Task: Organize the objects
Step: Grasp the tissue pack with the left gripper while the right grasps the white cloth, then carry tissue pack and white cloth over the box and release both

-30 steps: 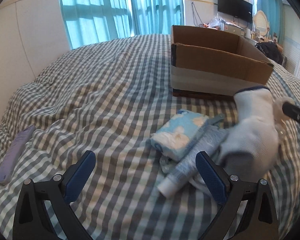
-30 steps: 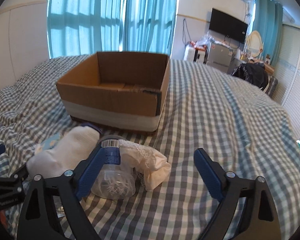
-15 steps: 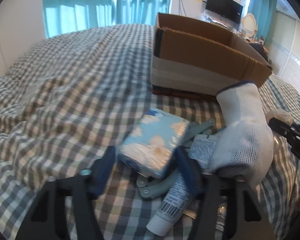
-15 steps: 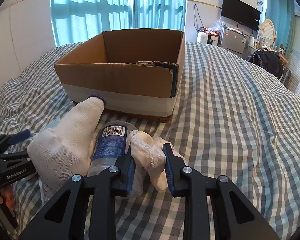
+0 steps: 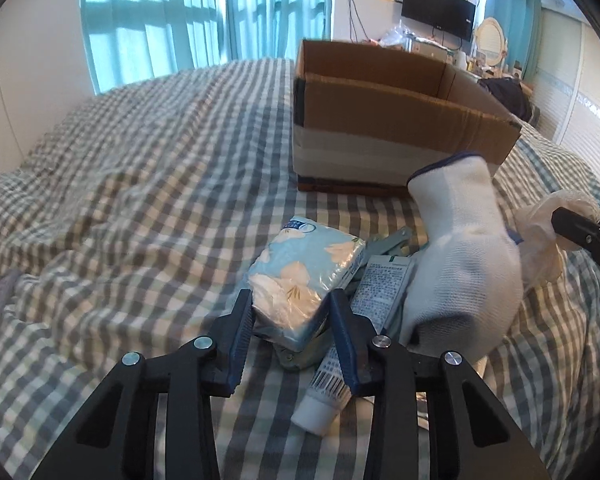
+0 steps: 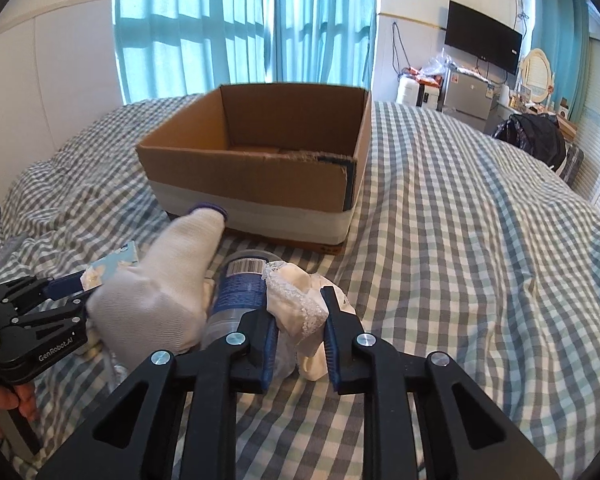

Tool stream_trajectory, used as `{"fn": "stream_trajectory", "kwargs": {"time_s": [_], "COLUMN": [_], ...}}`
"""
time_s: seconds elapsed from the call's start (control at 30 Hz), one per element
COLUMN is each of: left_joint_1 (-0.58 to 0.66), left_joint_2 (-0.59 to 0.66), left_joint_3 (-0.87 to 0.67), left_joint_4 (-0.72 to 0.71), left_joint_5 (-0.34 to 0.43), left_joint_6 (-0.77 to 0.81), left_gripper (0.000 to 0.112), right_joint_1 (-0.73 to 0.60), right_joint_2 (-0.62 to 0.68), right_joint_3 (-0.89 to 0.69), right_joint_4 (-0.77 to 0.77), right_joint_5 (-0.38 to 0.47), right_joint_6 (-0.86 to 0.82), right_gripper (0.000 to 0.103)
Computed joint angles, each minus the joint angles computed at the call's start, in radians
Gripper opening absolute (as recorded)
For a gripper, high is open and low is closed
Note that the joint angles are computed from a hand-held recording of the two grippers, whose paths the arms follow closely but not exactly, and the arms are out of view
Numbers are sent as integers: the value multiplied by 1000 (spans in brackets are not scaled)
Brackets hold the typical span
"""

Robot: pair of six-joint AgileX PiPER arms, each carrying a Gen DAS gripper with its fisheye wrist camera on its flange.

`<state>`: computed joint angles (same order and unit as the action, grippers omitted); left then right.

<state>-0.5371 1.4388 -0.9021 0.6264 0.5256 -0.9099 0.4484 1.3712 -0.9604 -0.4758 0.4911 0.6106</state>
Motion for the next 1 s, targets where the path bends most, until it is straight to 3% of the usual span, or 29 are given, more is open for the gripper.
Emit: {"fn": "stream_trajectory", "kwargs": {"time_s": [0.7,0.87,1.0], "left_joint_1": [-187,-197,-157], "left_joint_2": [-223,-195,-144], "left_joint_3": [-158,-230,-300], "left_joint_4": [202,214,183], "left_joint_5": [240,249,210], "left_joint_6": [-155,-148,-96], "left_gripper": [38,38,38], "right_joint_1": [245,255,222], "right_joint_2": [-266,-255,-207], "right_joint_3": [-105,-185,-270], "right_joint_4": [-149,-131,-84], "right_joint_5": [239,257,246], "right_joint_6": [104,57,-23], "right_gripper": [16,16,16]}}
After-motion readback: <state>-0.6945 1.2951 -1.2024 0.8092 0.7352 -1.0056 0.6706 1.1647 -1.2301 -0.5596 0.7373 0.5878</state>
